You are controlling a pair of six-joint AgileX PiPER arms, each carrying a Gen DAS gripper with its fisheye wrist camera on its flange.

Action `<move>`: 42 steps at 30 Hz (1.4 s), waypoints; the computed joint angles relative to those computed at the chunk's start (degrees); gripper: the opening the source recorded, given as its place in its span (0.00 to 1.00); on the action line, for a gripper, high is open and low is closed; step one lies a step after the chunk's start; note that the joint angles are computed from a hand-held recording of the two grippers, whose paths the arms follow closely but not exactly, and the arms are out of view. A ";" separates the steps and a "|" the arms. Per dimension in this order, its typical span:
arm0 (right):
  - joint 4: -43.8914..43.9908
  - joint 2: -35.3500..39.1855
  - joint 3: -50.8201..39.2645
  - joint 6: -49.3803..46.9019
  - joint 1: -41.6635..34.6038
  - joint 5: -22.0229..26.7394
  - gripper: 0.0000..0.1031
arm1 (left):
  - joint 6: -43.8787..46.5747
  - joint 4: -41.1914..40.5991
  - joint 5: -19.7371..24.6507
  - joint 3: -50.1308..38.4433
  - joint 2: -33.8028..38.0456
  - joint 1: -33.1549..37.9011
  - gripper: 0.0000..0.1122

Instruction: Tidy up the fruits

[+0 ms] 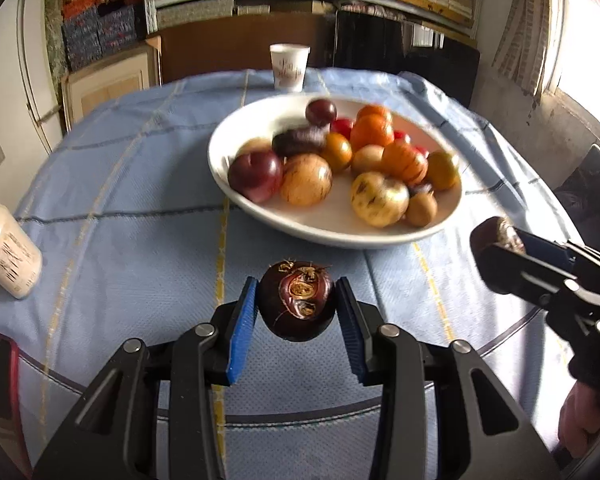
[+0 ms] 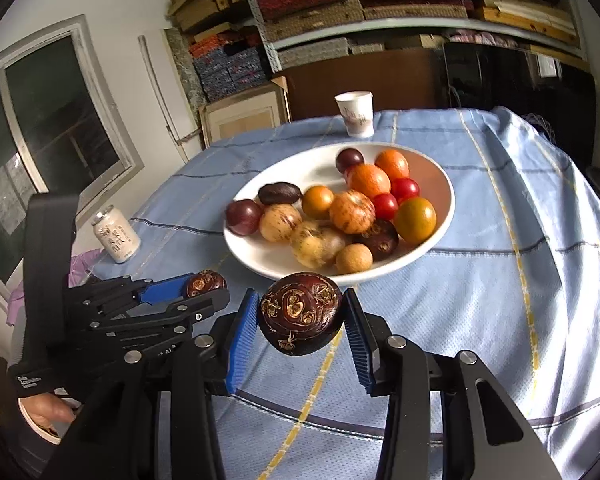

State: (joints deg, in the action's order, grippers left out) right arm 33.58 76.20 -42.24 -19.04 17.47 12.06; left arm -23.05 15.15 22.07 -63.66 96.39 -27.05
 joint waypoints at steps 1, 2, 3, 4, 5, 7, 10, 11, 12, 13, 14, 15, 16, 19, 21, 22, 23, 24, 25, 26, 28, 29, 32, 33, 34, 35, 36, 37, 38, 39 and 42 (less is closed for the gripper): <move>2.75 -0.72 -0.30 -2.76 -0.21 0.83 0.42 | -0.42 0.77 -0.17 0.32 -1.24 -0.10 0.35; 4.93 -1.17 -0.62 -5.10 -0.63 1.57 0.42 | -0.45 1.01 -0.25 0.48 -2.35 -0.08 0.35; 4.81 -1.73 -1.15 -5.18 -0.85 2.11 0.42 | 0.08 0.65 -0.14 0.37 -3.35 0.11 0.35; 2.41 -2.29 -1.98 -3.30 -0.73 2.24 0.42 | 0.97 -0.07 0.09 0.07 -3.98 0.33 0.34; -0.66 -2.59 -2.96 -0.66 -0.72 2.61 0.42 | 2.59 -1.43 0.45 -0.56 -4.68 0.72 0.34; -4.67 -2.74 -5.14 2.51 -1.09 3.43 0.42 | 6.40 -4.33 1.53 -2.70 -5.65 1.57 0.34; -6.88 -2.38 -8.61 3.83 -2.23 4.35 0.42 | 8.55 -5.23 2.90 -6.73 -5.78 2.34 0.34; -6.14 -1.67 -10.16 2.98 -3.04 4.66 0.42 | 8.78 -5.03 3.44 -8.52 -5.27 2.42 0.34; -4.98 -0.79 -11.55 2.00 -3.79 5.02 0.42 | 9.01 -4.90 3.82 -10.47 -4.31 2.53 0.34; -3.89 -0.04 -12.51 1.14 -4.33 5.32 0.42 | 9.06 -4.76 4.38 -12.88 -3.01 2.64 0.34; -1.73 1.51 -14.21 -0.58 -5.23 5.62 0.42 | 9.47 -5.20 5.17 -15.57 -1.33 2.80 0.34; -1.42 2.87 -15.57 -0.66 -5.68 5.45 0.42 | 10.26 -6.29 6.11 -18.49 0.70 3.04 0.34; -1.86 4.39 -16.98 -0.07 -6.07 5.16 0.42 | 11.49 -7.77 7.03 -20.83 2.30 3.42 0.34; -2.78 9.03 -20.63 1.23 -7.07 4.89 0.42 | 14.75 -12.24 10.85 -30.54 10.05 4.48 0.34; -4.29 13.12 -23.74 3.06 -7.77 5.19 0.42 | 13.85 -11.70 14.41 -38.36 16.42 4.79 0.34; -4.84 15.44 -25.45 3.70 -8.18 5.53 0.42 | 13.53 -11.47 15.91 -41.39 18.95 4.94 0.34; -5.36 16.91 -26.42 4.20 -8.36 5.63 0.42 | 13.32 -11.44 17.57 -44.50 21.45 5.05 0.34; -6.13 18.42 -27.46 4.93 -8.52 5.86 0.42 | 13.42 -11.69 19.35 -47.89 24.12 5.28 0.34; -6.61 19.90 -28.48 5.33 -8.71 6.16 0.42 | 13.10 -11.34 21.62 -52.03 27.24 5.36 0.34; -6.98 21.71 -29.79 5.53 -8.96 6.59 0.42 | 13.06 -11.12 22.47 -53.89 28.82 5.41 0.34; -7.77 24.63 -31.86 6.11 -9.29 7.22 0.42 | 13.20 -10.97 24.00 -57.39 31.65 5.50 0.34; -7.27 25.72 -32.63 5.60 -9.50 7.53 0.42 | 13.34 -11.03 24.61 -58.64 32.61 5.54 0.35; -6.95 27.73 -34.30 4.85 -9.81 8.37 0.44 | 12.73 -10.22 25.33 -60.33 34.09 5.57 0.40; -7.34 27.74 -34.27 4.92 -9.70 8.13 0.55 | 11.60 -8.98 24.95 -59.80 33.81 5.40 0.53; -7.94 27.34 -33.85 5.41 -9.57 7.64 0.60 | 10.41 -7.92 24.32 -58.88 33.13 5.33 0.59; -8.02 26.45 -32.93 5.54 -9.47 6.77 0.61 | 9.01 -6.74 23.25 -57.33 32.12 5.23 0.63; -7.60 25.76 -32.53 5.05 -9.52 6.90 0.61 | 8.25 -6.06 21.67 -54.50 30.21 5.21 0.64; -6.78 25.05 -32.34 4.04 -9.67 7.65 0.61 | 8.54 -6.19 21.29 -53.10 29.02 5.25 0.65; -5.61 23.73 -31.64 2.71 -9.80 8.36 0.62 | 8.30 -5.78 20.91 -51.18 27.43 5.14 0.70; -4.65 22.35 -30.70 1.56 -9.90 8.69 0.68 | 7.03 -4.25 19.66 -47.96 24.99 4.83 0.74; -4.69 15.55 -25.20 -0.38 -9.18 8.33 0.79 | 2.49 1.64 13.82 -35.90 15.98 3.47 0.82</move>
State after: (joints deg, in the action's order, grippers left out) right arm 28.90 91.75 -67.43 -19.42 8.29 20.39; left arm -20.55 16.79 35.89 -99.57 112.37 -23.58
